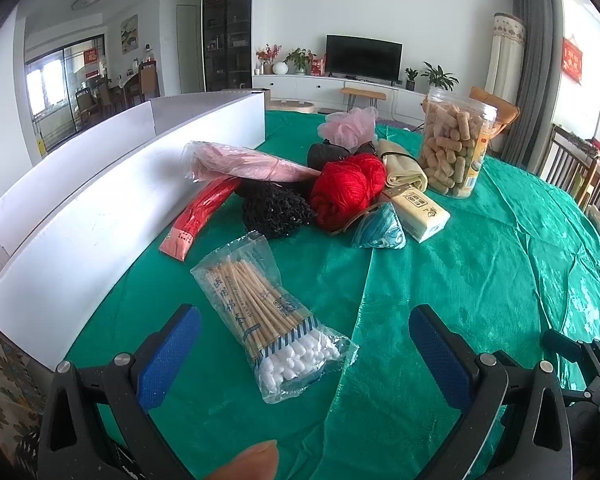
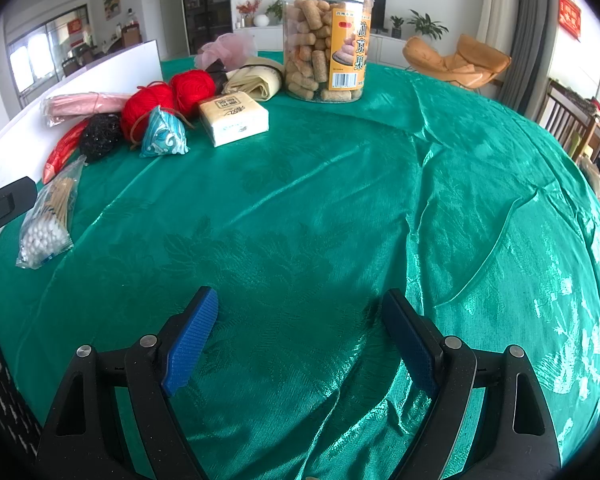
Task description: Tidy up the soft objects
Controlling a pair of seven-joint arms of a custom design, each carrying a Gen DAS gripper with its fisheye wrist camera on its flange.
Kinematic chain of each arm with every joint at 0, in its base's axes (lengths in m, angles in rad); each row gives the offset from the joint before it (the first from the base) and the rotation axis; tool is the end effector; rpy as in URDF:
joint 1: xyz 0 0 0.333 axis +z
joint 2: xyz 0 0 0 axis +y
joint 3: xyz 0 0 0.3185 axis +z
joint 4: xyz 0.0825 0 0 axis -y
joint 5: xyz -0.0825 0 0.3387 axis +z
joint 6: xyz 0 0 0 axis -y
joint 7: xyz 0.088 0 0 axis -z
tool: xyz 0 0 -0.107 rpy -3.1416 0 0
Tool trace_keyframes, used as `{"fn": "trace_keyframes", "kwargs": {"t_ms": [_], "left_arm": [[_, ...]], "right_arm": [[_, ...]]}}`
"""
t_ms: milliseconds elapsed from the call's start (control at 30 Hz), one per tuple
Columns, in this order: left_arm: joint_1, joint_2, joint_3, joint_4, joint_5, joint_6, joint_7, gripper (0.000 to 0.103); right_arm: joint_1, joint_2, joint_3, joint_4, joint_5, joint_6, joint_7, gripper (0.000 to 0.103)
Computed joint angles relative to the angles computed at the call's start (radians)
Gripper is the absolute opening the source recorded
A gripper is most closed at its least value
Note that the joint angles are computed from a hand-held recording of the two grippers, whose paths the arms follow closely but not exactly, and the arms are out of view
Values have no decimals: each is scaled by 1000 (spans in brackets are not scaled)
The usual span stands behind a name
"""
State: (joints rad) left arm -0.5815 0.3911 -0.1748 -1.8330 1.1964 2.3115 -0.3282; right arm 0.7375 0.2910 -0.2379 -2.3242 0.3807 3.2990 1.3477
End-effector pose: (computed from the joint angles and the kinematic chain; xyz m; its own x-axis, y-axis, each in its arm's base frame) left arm 0.4713 -0.4052 0.3687 0.3255 -0.9449 0.0354 -0.6221 -0.2422 -0.7445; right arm 0.4912 0.2305 0.3388 0.3463 -0.9380 0.0155 -0.7193 -0.2761 -0.6375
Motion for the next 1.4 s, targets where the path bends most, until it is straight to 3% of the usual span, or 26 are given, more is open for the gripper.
{"fn": "trace_keyframes", "kwargs": {"t_ms": [200, 267, 333, 400, 500, 567, 667, 800, 900, 1033, 1133, 1167, 1267, 1400], "left_arm": [[3, -3, -2, -3, -6, 7, 0, 103], [20, -27, -7, -31, -24, 52, -1, 103], [49, -82, -12, -102, -29, 149, -30, 103], [99, -151, -13, -203, -3, 323, -72, 103], [185, -221, -13, -336, -25, 578, -26, 103], [210, -257, -8, -403, -59, 629, -30, 103], [227, -301, -11, -455, -80, 590, -80, 103], [250, -258, -49, -403, -309, 506, 116, 103], [238, -175, -37, -298, -376, 487, 193, 103], [190, -16, -23, -58, -495, 244, 343, 103], [145, 81, 4, 83, -545, 61, 387, 103], [141, 98, 10, 97, -562, 40, 383, 103], [143, 79, 29, 38, -573, 105, 318, 103], [131, 75, 41, 30, -547, 53, 315, 103]], "right_arm": [[-3, 1, 2, 1, 0, 0, -1, 87], [1, 1, -1, 1, 1, -1, -1, 87], [-2, 1, 1, 2, 0, -1, -1, 87], [-2, 1, 1, 1, 0, 0, -1, 87], [4, 2, -4, 2, 1, -1, 0, 87], [2, 0, -2, 1, 1, -1, 0, 87], [1, 1, -2, 2, 1, -1, 0, 87], [0, 1, -1, 2, 0, -1, 0, 87], [-2, 1, 1, 2, 0, 0, 0, 87], [-18, 3, 17, 5, -2, 1, -1, 87], [-45, 2, 45, 4, -6, 5, -4, 87], [-54, 1, 54, 3, -7, 6, -6, 87], [-59, 1, 60, 3, -6, 6, -9, 87], [-55, 0, 56, 2, -3, 6, -11, 87]]}}
